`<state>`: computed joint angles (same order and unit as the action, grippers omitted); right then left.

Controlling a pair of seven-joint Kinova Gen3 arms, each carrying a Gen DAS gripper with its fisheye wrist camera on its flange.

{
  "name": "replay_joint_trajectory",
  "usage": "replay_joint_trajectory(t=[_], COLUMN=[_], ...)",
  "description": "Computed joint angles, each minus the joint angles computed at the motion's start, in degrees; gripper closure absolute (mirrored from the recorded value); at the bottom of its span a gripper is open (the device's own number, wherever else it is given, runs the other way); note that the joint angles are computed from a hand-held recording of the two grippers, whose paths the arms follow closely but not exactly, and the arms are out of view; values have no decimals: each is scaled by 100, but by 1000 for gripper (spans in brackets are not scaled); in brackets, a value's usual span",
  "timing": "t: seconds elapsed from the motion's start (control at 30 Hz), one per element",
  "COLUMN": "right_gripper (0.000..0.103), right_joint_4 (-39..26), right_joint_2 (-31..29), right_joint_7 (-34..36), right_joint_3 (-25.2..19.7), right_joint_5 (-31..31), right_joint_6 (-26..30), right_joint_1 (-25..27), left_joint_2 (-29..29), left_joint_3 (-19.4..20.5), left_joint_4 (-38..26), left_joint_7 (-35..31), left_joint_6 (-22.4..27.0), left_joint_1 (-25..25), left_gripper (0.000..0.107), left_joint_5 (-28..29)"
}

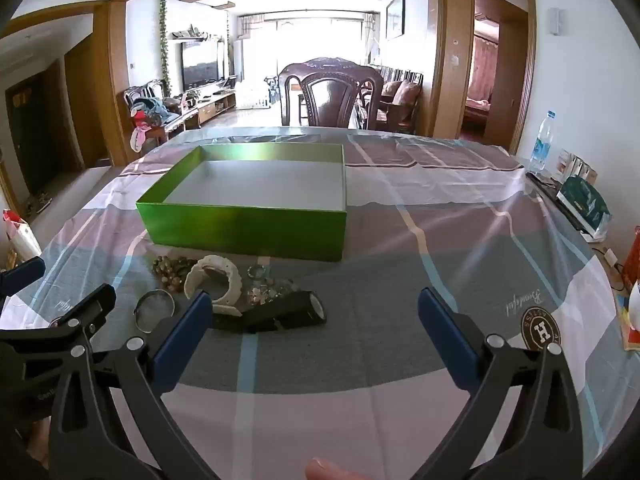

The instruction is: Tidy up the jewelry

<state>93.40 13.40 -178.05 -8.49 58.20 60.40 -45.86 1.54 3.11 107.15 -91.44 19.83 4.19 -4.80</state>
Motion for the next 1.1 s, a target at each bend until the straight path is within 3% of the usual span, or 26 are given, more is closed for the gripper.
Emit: replay_joint_trajectory(t=[1.1], right_gripper=[3], right_joint_4=[42], right_joint_2=[-27], right_joint_7=[-3], right_joint_3=[-18], right_joint_5=[-32], right_joint_6=[-31], right_joint_1=[31], left_joint_2=[13], left_joint_3=[-4], left_joint_4=[-56], left_joint_7=[24], left_joint_6=[124], left_joint_1=[7], left_gripper=[8], left_joint_5=[-32])
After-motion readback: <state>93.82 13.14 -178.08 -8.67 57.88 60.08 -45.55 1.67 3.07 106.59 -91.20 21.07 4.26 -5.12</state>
